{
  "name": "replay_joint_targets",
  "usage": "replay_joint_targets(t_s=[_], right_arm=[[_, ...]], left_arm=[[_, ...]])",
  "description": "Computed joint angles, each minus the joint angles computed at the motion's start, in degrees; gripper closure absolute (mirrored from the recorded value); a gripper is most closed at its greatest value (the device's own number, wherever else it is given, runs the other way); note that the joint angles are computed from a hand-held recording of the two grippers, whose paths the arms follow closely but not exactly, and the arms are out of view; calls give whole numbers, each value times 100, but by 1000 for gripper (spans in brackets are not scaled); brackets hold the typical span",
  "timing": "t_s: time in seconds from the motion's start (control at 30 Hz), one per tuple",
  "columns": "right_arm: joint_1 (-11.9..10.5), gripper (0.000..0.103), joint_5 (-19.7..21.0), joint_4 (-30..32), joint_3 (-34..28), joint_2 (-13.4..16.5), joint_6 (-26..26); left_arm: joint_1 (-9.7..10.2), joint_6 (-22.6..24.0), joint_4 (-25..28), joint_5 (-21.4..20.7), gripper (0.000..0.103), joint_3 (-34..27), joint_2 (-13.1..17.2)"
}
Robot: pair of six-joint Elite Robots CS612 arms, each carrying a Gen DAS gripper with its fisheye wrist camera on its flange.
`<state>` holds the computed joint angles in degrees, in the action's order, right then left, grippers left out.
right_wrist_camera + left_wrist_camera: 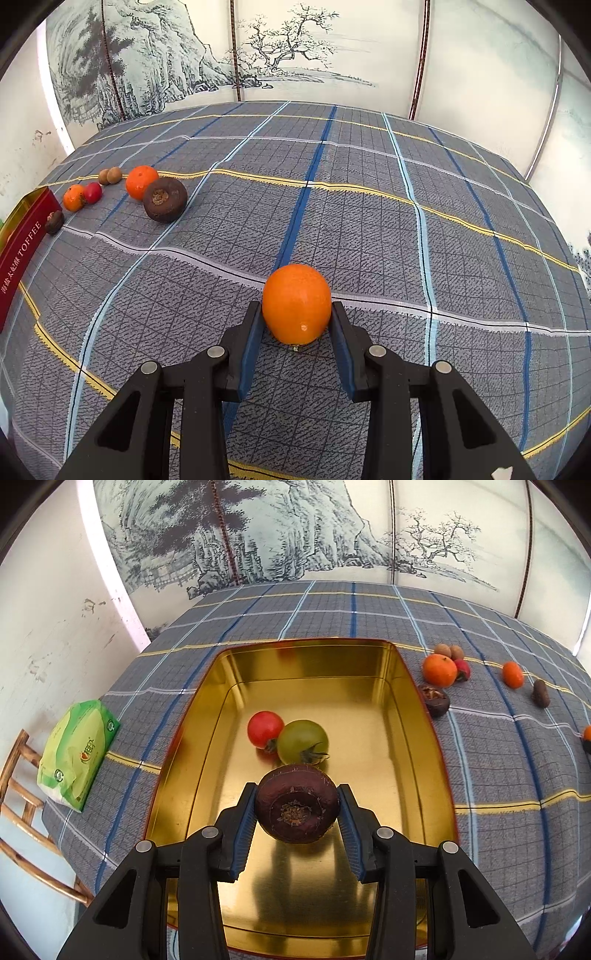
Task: Organize fruits
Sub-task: 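Carry the dark brown fruit into the gold tray and open the left tool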
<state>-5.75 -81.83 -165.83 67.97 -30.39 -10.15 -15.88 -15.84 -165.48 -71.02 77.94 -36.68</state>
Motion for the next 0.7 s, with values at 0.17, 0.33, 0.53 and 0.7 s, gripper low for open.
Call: replay_joint_targets(t_s=[0.17, 0.33, 0.53, 0.7], right_arm=[[3, 68, -3, 1, 0, -1, 1], [5, 68, -10, 0, 0, -2, -2], [6, 68, -17, 1, -1, -2, -6], [6, 68, -16, 2, 0, -3, -5]], left_arm=[[41, -39, 47, 18, 60, 5, 4], [90, -114, 79, 20, 60, 6, 2], [116, -102, 93, 68, 60, -30, 22], [135, -111, 155, 73, 60, -83, 51]])
